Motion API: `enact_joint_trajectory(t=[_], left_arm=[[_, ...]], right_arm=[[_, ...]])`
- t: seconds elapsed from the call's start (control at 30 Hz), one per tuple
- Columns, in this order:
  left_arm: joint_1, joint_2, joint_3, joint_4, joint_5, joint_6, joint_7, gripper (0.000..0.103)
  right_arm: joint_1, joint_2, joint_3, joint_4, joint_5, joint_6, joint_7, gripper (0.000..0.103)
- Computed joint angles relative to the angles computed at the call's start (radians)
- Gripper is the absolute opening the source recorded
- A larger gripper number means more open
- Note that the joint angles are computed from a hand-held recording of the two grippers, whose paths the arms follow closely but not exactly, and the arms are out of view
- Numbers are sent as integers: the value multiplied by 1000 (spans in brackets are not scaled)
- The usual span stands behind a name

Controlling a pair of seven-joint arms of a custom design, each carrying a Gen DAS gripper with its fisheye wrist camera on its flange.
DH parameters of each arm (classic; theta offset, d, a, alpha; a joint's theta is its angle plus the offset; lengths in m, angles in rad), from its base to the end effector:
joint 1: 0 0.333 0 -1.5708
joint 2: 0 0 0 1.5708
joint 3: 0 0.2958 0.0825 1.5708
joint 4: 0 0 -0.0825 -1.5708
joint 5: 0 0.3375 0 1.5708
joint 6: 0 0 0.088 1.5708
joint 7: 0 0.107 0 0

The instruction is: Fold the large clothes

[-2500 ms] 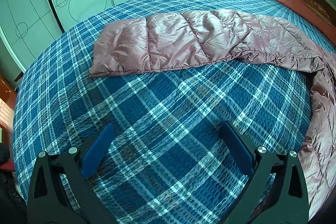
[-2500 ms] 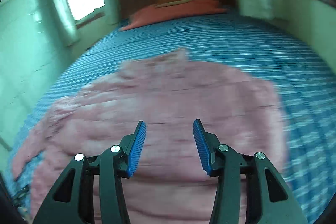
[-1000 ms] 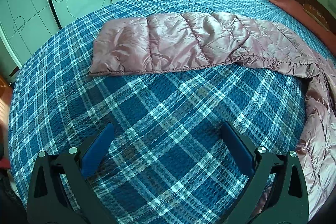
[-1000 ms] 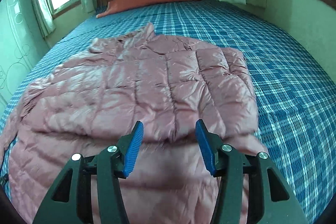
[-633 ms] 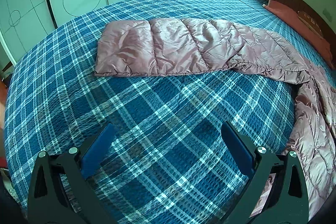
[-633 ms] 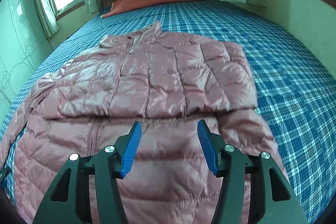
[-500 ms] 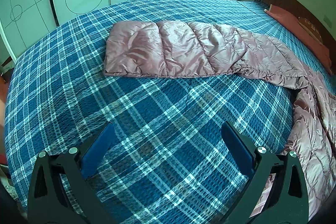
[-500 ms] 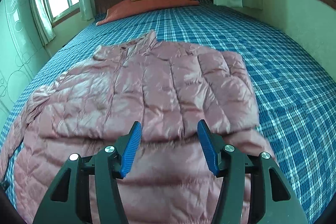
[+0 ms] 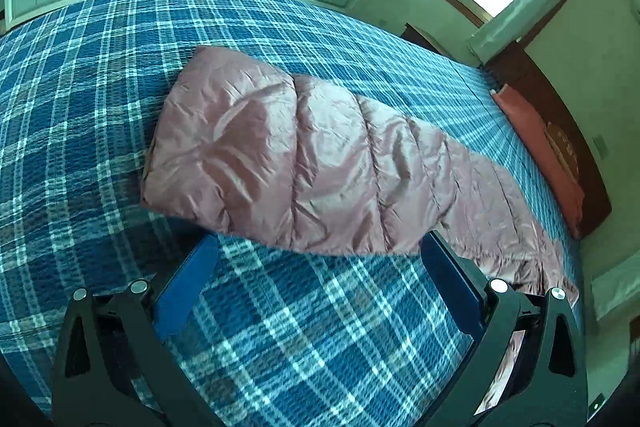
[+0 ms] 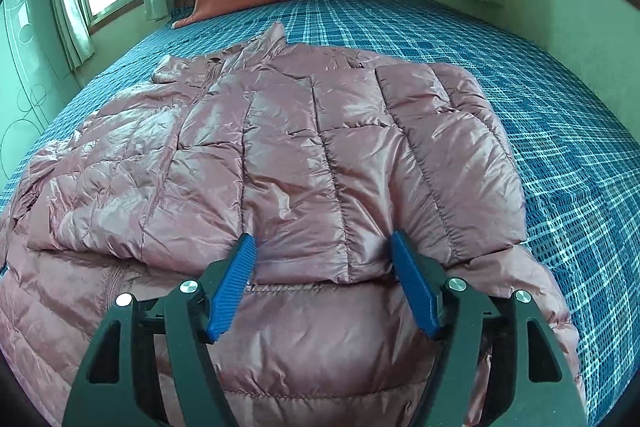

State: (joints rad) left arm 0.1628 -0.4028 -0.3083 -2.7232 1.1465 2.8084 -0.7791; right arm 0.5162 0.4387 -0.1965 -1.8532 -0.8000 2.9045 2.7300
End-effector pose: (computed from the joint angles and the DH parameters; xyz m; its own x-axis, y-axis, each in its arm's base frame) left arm 0.3639 -0.0951 0.3819 0.7515 -0.4757 0.4570 -0.1965 -0.8228 -0.5334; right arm 0.5789 0.2515 0.3552 -0.0533 -0.9980 -0.0348 -0.7416 0.0630 -0.6679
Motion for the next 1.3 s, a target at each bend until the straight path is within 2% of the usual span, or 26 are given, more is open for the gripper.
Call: enact_joint_trajectory(t=[0.03,0.07,0.1,0.17,0.2,0.23,0.3,0.37,0.47,0.6,0.67,0.8,0.97,1.13,1.23,1.3], left_arm=[[22,5,-7,8,39,-1,-37,101],[25,12,1,17,47,-13,-35,95],[20,19,11,26,34,-39,-17,72],[57,35,43,27,132,21,-106,53],[56,29,51,22,150,23,-137,42],[56,28,64,21,163,21,-147,36],[39,33,87,27,137,-1,-95,16],[17,41,90,53,71,-68,4,11],[-35,61,36,139,2,-244,142,9],[-114,169,-37,323,77,-430,252,8],[-158,259,-60,439,127,-482,316,8],[-249,435,-68,655,188,-500,428,8],[-392,673,-70,933,203,-570,627,8],[-515,913,-51,1221,149,-588,833,8],[-580,1023,-37,1352,112,-586,928,8],[-617,1076,-31,1419,72,-597,989,13]], right_arm=[[1,-1,-1,-1,-1,1,1,69],[2,-1,-3,-1,-3,1,3,69],[4,-2,-5,-2,-6,3,6,69],[6,-3,-8,-3,-12,4,12,69],[6,-3,-8,-4,-15,6,14,69],[8,-4,-11,-6,-19,8,19,69],[9,-6,-13,-8,-26,11,29,69],[10,-8,-16,-11,-33,16,37,69],[9,-11,-18,-16,-42,23,48,69],[7,-17,-20,-26,-54,39,67,69],[5,-19,-21,-30,-56,48,73,69],[7,-21,-26,-35,-61,61,85,69],[4,-24,-35,-47,-56,97,95,69],[13,-21,-50,-52,-39,118,89,69],[22,-20,-59,-52,-30,120,84,69],[24,-19,-62,-53,-23,126,80,69]])
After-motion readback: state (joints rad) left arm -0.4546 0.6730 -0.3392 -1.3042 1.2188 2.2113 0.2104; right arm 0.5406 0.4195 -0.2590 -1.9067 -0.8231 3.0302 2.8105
